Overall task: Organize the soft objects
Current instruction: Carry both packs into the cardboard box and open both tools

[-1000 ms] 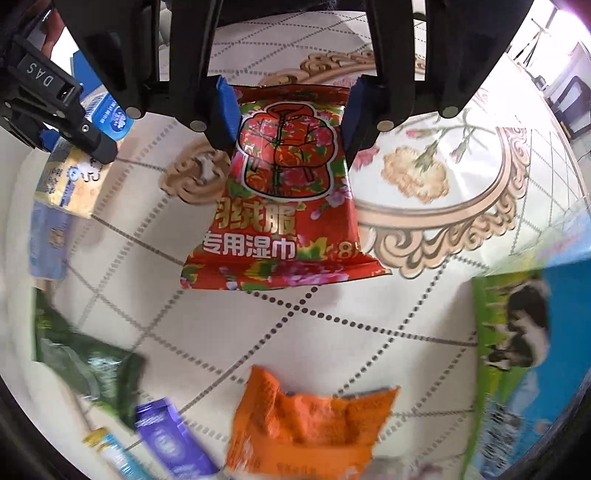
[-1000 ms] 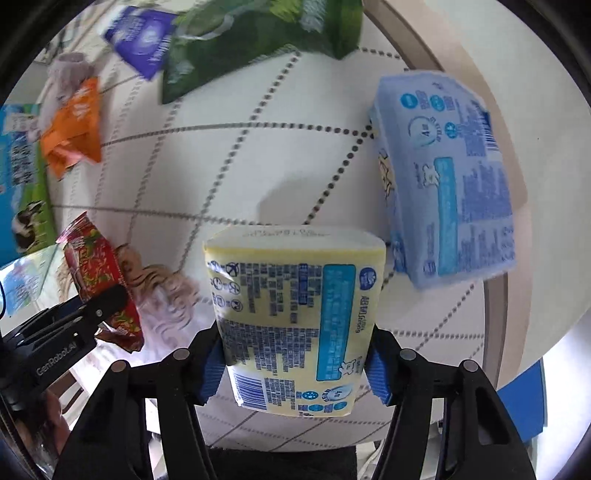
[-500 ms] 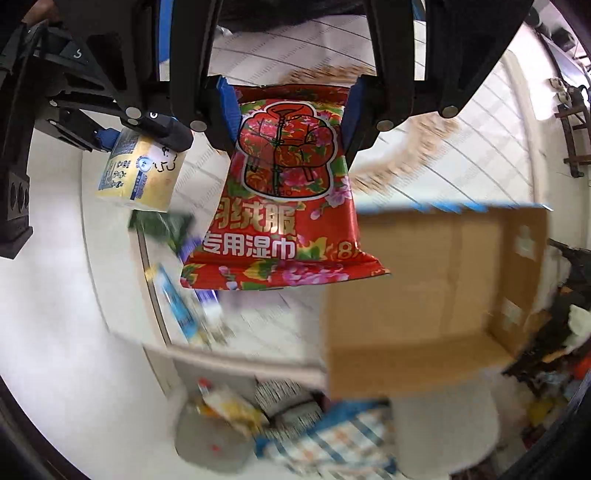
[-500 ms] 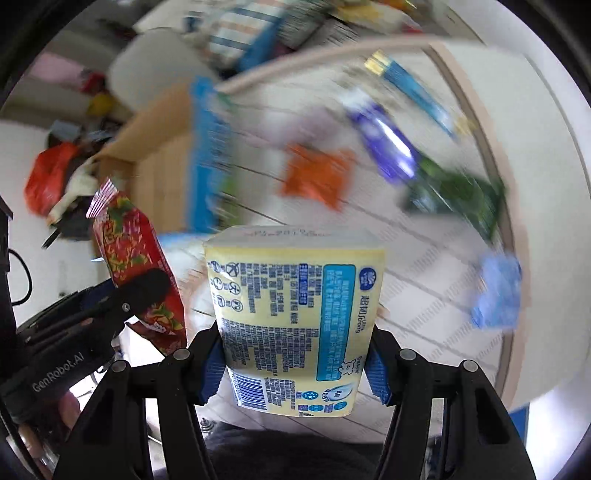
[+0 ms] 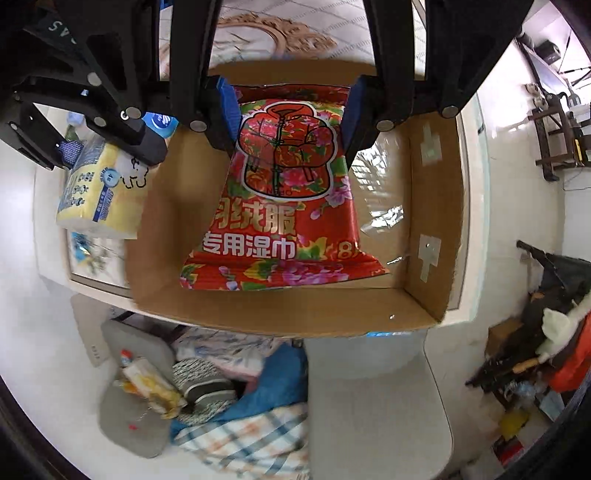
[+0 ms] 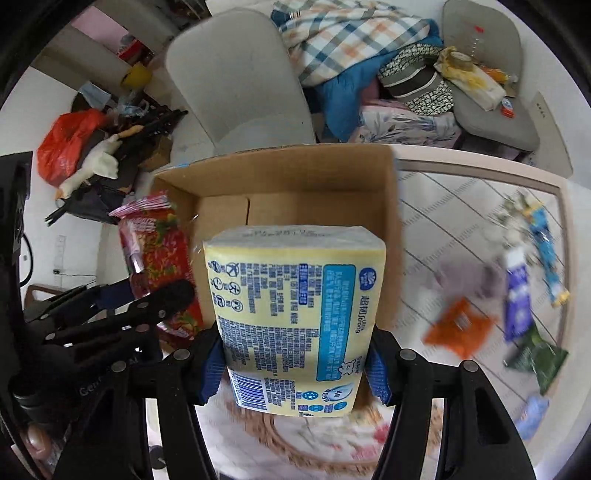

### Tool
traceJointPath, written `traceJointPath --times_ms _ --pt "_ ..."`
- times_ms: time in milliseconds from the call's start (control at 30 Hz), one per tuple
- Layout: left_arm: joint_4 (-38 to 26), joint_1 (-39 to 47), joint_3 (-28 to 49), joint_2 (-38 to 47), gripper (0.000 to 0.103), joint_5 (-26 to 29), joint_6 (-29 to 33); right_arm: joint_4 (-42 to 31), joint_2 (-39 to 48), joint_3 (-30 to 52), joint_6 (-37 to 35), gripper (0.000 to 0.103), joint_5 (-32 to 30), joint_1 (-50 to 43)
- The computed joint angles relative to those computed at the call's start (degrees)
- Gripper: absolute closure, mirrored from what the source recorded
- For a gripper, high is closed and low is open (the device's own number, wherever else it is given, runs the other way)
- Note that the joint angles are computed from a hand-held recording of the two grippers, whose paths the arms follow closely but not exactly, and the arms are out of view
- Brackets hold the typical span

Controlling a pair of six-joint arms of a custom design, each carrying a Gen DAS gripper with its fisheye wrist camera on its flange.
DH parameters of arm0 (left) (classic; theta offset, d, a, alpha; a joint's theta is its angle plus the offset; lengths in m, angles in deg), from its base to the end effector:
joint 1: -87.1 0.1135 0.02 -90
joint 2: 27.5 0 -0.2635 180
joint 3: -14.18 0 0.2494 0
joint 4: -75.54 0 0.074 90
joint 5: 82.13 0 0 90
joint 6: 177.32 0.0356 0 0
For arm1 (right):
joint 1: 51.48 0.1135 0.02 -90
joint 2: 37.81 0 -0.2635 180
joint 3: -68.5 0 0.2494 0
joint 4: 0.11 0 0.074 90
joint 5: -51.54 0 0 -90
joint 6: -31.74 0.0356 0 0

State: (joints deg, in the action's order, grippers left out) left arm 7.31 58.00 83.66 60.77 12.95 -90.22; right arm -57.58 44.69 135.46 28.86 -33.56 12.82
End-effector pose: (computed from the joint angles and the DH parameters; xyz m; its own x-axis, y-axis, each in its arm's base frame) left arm 0.2203 -0.1262 0.1872 -0.8962 0.4411 -0.0474 0.4437 0.8916 -0.0909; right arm 0.1146 0.2310 0.2032 -0.9067 0.4107 -0.0963 0.3696 0.8835 0.2877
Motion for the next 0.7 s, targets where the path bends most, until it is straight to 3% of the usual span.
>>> traceJointPath --times_ms 133,333,700 --pt "4.7 4.0 3.0 12.8 0.06 1.5 4.0 12.4 10.0 -3.4 -7.7 0.038 -5.9 -9.0" --pt "5.8 6.2 9.4 27.4 0.06 6.4 7.8 21.3 23.7 -2.3 -15.2 0.038 -11.0 -16.1" --pt "6.2 4.0 12.0 30.8 0.058 6.2 8.1 26.6 29.5 -1.8 -18.7 0.036 -12.6 -20.5"
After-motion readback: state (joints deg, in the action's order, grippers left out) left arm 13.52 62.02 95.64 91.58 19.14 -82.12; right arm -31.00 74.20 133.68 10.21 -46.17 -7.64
